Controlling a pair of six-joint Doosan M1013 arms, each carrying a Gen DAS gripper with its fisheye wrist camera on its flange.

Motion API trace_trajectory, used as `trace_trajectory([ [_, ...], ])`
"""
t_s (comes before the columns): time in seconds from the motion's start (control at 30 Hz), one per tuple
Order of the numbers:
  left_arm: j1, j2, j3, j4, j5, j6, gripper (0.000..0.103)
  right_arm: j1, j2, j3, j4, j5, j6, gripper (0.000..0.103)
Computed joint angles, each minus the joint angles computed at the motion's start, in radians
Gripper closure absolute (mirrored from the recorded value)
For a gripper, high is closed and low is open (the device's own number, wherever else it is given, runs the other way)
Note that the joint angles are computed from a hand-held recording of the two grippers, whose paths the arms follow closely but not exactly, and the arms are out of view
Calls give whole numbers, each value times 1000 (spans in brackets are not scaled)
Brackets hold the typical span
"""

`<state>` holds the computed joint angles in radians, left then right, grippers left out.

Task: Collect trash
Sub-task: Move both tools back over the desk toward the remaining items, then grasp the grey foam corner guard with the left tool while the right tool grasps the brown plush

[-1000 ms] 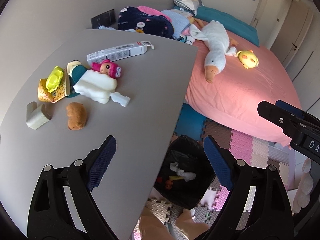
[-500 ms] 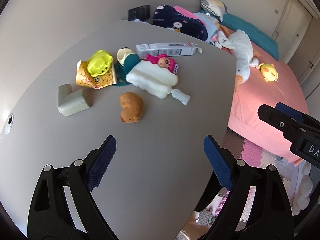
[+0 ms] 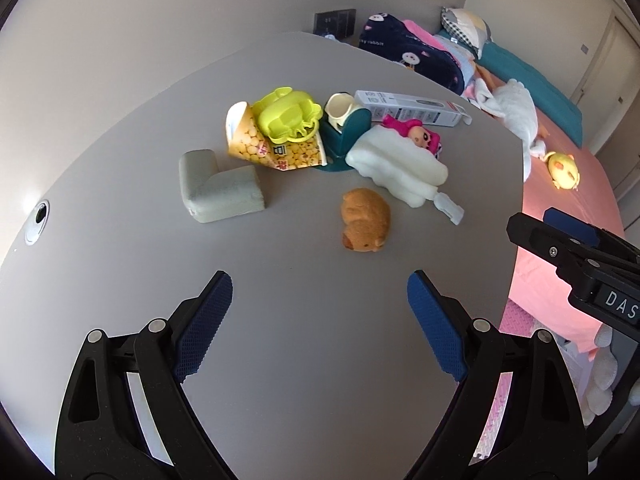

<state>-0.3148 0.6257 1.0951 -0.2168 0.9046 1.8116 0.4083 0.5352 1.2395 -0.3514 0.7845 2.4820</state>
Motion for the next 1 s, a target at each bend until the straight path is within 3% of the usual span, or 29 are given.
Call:
trace_trajectory([
  [0.7,61,95,-131,69,36,-99,17,6,163,-230,175,75,-217,27],
  [1.0,69,131,-184,34,46,-53,17,10,200,-269,176,79,-241,27],
])
